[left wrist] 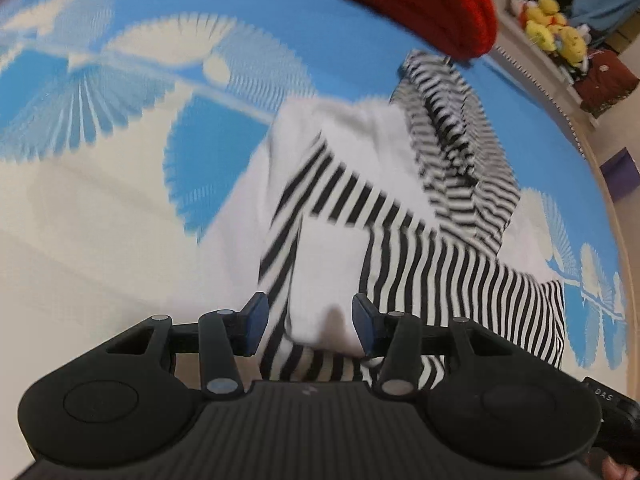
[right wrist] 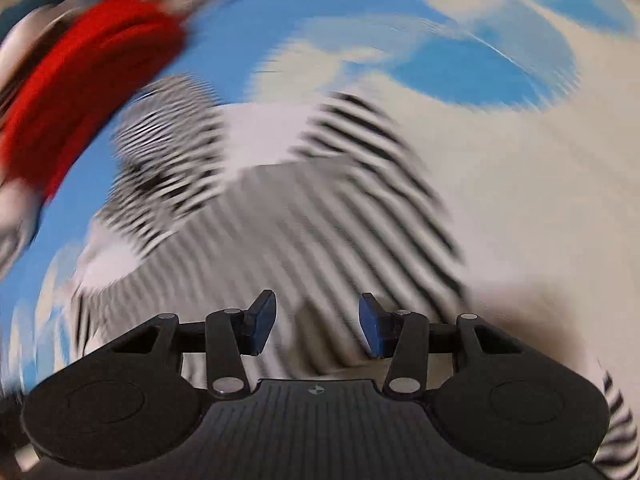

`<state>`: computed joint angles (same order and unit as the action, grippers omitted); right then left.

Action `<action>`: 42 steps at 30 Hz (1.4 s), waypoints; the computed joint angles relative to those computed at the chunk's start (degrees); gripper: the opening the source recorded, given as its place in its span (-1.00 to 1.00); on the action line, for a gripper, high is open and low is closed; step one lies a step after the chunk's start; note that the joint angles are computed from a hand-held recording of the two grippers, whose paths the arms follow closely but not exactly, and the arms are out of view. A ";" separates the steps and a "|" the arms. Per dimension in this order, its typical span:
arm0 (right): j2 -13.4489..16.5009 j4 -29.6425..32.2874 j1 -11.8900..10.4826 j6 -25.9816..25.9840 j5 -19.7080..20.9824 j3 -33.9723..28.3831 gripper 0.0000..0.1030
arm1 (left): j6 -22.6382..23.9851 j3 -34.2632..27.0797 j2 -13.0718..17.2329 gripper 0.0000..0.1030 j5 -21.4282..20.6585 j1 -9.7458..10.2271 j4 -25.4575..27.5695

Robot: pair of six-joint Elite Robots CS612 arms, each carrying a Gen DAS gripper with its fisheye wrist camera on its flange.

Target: Fold small clothes

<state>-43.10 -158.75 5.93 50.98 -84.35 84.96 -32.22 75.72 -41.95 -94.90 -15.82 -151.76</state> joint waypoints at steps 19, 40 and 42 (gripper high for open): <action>-0.51 1.83 -0.58 3.65 -1.56 0.49 -0.08 | -2.83 3.74 -3.55 -0.85 4.97 -1.31 -1.06; -1.17 2.74 0.00 1.94 -6.79 0.25 -0.09 | -3.50 1.58 -1.34 -0.23 1.23 -1.20 2.69; -1.14 0.51 0.25 -1.64 -7.24 0.13 -0.07 | -2.44 1.54 -1.35 -0.21 2.48 -1.52 2.52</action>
<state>-44.23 -158.24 6.18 49.34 -91.59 85.09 -34.66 77.26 -43.30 -92.42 -17.34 -149.24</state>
